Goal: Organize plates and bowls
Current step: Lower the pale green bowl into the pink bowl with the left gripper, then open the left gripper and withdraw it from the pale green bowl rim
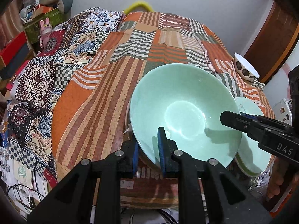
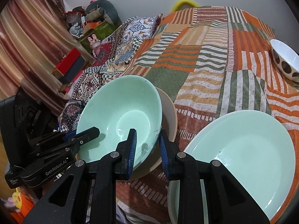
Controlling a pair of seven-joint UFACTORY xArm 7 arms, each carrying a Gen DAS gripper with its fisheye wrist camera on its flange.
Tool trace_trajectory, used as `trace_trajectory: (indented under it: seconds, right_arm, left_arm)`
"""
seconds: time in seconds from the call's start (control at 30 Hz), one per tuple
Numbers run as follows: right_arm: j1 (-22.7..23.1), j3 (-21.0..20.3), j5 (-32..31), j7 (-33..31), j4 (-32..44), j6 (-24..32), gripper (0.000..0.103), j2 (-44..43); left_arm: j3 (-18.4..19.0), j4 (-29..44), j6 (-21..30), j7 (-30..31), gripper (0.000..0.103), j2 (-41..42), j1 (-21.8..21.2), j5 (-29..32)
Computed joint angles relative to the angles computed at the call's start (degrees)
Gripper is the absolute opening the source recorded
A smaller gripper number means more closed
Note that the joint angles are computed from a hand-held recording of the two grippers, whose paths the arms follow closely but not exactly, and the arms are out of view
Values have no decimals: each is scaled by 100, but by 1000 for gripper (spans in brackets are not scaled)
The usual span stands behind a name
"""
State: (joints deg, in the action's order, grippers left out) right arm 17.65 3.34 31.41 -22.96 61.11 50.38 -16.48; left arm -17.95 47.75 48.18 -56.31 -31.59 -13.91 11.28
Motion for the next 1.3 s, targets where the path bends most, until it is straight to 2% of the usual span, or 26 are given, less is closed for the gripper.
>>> trace_trajectory:
  seconds: [0.53,0.57,0.6,0.63,0.7,0.93,1.1,1.3]
  right_arm:
    - [4,78,-398,130,78,65,26,31]
    - [12,61,-372,96,92,120,33,23]
    - [16,55,-351,69,85,135,44,-5]
    - [14,65,-346,61,33,70,46,-72]
    - [51,55,-276,-39,-56,-98,50,-191]
    - [81,19,-291,-40,-54,-143,51,-179]
    - [49,-37,-231,-27,-89,-139,51,-244]
    - [-11,-139,-178,-82,-149,-190,54,-377]
  left_arm:
    - [7,-26,-56,-119,16,94,25,99]
    - [4,-13,-36,-115,16,103,26,105]
    - [-22,24,26,-119,16,132,40,138]
    - [-40,45,58,-129,16,149,52,176]
    - [-78,112,145,-153,15,172,78,272]
    - [-116,362,475,-57,15,359,29,438]
    - [62,546,605,210,34,485,-140,219]
    - [-37,679,728,94,45,323,-96,319]
